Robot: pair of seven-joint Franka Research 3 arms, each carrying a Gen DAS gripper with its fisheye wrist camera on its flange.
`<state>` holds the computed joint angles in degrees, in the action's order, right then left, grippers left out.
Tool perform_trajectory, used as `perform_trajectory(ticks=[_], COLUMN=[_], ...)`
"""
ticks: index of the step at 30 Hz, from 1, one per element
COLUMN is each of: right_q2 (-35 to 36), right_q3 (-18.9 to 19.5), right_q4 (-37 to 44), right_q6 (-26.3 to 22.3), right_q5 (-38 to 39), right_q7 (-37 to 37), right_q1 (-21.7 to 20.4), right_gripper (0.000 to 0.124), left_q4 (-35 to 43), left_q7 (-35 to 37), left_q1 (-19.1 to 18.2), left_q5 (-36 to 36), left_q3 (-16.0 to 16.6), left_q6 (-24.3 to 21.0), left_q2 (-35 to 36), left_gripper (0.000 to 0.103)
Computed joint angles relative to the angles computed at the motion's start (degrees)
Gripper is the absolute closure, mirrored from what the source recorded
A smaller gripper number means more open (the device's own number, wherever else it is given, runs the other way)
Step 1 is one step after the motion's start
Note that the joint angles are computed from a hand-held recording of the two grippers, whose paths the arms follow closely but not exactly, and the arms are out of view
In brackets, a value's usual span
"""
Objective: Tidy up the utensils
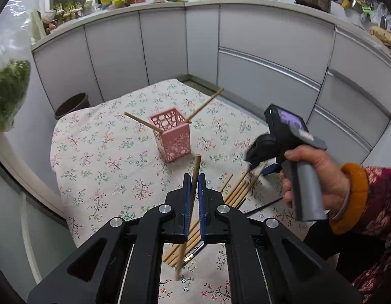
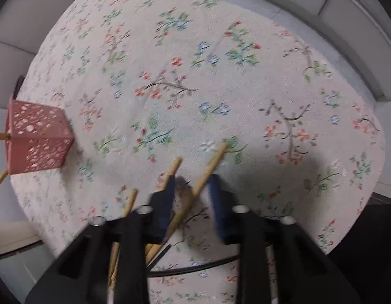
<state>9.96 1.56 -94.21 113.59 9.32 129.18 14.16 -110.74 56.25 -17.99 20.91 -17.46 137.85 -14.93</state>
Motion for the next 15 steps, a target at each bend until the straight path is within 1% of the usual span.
perform_trajectory(ticks=[2,3,4,7,10,12,14,15], right_q2=[-2.0,-2.5,-3.2,-6.9,-10.7,-13.6,-17.1,-18.3], right_q3=[0.0,0.0,0.1,-0.1,-0.3,0.1,0.3,0.5], right_q4=[-3.6,-4.5,-5.7,-11.8,-15.8,-18.3,-21.3,-22.0], right_q6=[3.7,4.6,5.9,12.4,17.1,21.1,26.1,27.7], right_q5=[1.8,2.5,3.7,12.1,14.3,13.0,13.6,12.8], right_q7=[-0.3,-1.2,-2.8,-9.9,-16.0,-18.9,-23.7,-25.0], right_q1=[-0.4,-0.6,-0.9,-2.7,-3.3,-3.1,-2.6,-2.5], right_gripper=[0.111,0.112,0.112,0.114,0.114,0.114,0.114,0.114], left_q4=[-0.1,-0.3,-0.3,-0.7,-1.5,-1.8,-1.4,-1.3], left_q7=[-1.1,-1.8,-2.7,-5.7,-9.8,-13.2,-17.0,-18.2], left_q1=[0.2,0.3,0.4,0.7,1.4,2.0,2.8,2.9], left_q5=[0.2,0.4,0.6,1.3,2.5,3.8,5.8,6.6], left_q3=[-0.1,-0.1,-0.3,-0.7,-1.1,-1.6,-2.5,-2.7], left_q6=[0.5,0.9,1.3,2.9,4.8,6.2,6.8,6.8], left_q2=[-0.3,-0.4,-0.4,-0.7,-1.3,-1.7,-1.6,-1.6], left_gripper=[0.099,0.099,0.099,0.099,0.099,0.099,0.099,0.099])
